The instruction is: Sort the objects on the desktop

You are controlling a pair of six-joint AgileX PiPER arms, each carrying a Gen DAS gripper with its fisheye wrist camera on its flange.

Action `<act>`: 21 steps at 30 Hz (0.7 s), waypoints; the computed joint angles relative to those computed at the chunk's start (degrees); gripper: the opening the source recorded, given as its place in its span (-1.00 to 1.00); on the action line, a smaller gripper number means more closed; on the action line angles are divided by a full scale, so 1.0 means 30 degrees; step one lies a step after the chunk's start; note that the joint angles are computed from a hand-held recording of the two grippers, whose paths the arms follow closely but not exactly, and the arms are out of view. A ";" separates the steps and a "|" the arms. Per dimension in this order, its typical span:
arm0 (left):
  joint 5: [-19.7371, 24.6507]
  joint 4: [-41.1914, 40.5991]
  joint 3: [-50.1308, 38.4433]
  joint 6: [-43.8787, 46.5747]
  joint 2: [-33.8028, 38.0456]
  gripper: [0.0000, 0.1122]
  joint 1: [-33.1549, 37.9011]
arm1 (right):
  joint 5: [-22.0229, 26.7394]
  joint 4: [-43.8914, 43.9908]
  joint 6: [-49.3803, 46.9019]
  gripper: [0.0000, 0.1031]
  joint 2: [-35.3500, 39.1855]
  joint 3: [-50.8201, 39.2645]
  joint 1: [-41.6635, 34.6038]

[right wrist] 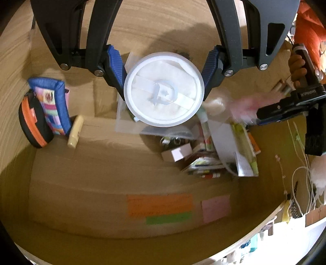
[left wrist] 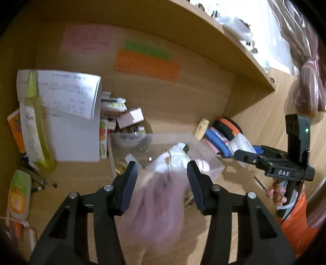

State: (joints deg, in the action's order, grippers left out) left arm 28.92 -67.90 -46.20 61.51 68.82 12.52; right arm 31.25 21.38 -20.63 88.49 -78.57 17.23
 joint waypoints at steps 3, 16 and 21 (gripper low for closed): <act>-0.1492 0.0972 -0.0821 -0.0478 0.1345 -0.11 -0.0949 | 0.0034 0.0096 -0.0203 0.21 0.0565 -0.0730 -0.0009; 0.0206 0.3722 0.0948 -0.0195 0.1801 0.32 -0.1159 | 0.1258 0.1241 -0.0533 0.21 0.3728 -0.3199 -0.0165; -0.0479 0.7007 0.1685 -0.2622 0.1814 0.52 -0.3032 | 0.1434 0.0840 -0.0150 0.21 0.4266 -0.3750 -0.0063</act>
